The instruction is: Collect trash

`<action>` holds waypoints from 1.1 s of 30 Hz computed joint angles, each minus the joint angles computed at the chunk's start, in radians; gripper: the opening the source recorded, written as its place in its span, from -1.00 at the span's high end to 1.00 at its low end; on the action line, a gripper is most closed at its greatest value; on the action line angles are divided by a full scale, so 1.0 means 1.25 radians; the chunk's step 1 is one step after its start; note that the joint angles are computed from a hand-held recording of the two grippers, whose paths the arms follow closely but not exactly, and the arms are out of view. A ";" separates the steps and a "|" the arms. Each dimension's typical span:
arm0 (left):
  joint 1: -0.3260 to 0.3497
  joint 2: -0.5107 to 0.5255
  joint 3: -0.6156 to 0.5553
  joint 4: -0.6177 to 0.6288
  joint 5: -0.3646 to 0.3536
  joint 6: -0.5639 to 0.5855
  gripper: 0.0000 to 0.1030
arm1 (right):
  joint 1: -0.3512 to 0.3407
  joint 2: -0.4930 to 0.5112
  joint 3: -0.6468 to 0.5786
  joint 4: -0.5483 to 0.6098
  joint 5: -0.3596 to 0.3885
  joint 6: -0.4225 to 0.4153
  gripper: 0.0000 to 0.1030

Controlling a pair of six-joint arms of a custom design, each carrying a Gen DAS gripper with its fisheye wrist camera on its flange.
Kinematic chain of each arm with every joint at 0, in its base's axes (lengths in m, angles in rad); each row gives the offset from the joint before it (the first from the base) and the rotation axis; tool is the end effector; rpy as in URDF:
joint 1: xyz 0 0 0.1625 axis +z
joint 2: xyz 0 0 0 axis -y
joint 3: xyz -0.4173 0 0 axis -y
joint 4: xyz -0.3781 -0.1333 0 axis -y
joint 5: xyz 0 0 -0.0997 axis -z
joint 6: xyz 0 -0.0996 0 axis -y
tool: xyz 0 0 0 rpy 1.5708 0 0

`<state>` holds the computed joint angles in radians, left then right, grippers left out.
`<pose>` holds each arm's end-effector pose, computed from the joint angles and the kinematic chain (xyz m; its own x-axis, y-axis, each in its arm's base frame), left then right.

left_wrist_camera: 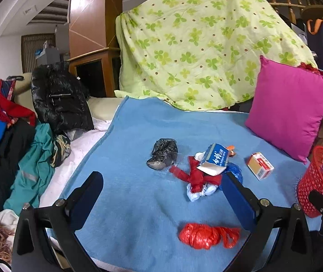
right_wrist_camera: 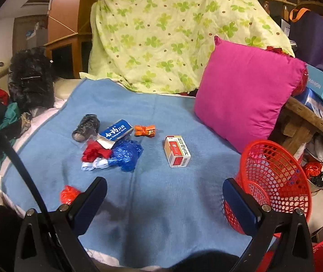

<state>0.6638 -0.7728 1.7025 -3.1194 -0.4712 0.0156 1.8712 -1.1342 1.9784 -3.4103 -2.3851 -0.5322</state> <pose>-0.3613 -0.5645 0.1718 -0.6768 0.0469 -0.7347 0.6522 0.5012 -0.5688 0.2177 -0.4971 0.3045 -0.6388 0.0634 0.7668 -0.5631 0.6406 -0.5221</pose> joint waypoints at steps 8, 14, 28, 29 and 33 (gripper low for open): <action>-0.030 -0.034 0.062 0.047 0.014 -0.043 -1.00 | 0.031 -0.018 0.036 -0.031 -0.021 -0.020 -1.00; -0.031 -0.045 0.084 0.102 0.017 -0.089 -1.00 | 0.051 -0.012 0.040 -0.058 -0.048 -0.034 -1.00; -0.009 -0.029 0.079 0.183 -0.030 -0.141 -1.00 | 0.046 0.003 0.033 -0.077 -0.072 -0.050 -1.00; -0.008 -0.028 0.079 0.183 -0.031 -0.140 -1.00 | 0.044 0.005 0.032 -0.076 -0.073 -0.049 -1.00; 0.000 -0.024 0.077 0.206 -0.037 -0.150 -1.00 | 0.039 0.017 0.030 -0.074 -0.076 -0.052 -1.00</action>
<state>0.6635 -0.8032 1.7991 -2.8615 -0.5174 -0.1722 1.9201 -1.1135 2.0162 -3.5031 -2.4803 -0.5969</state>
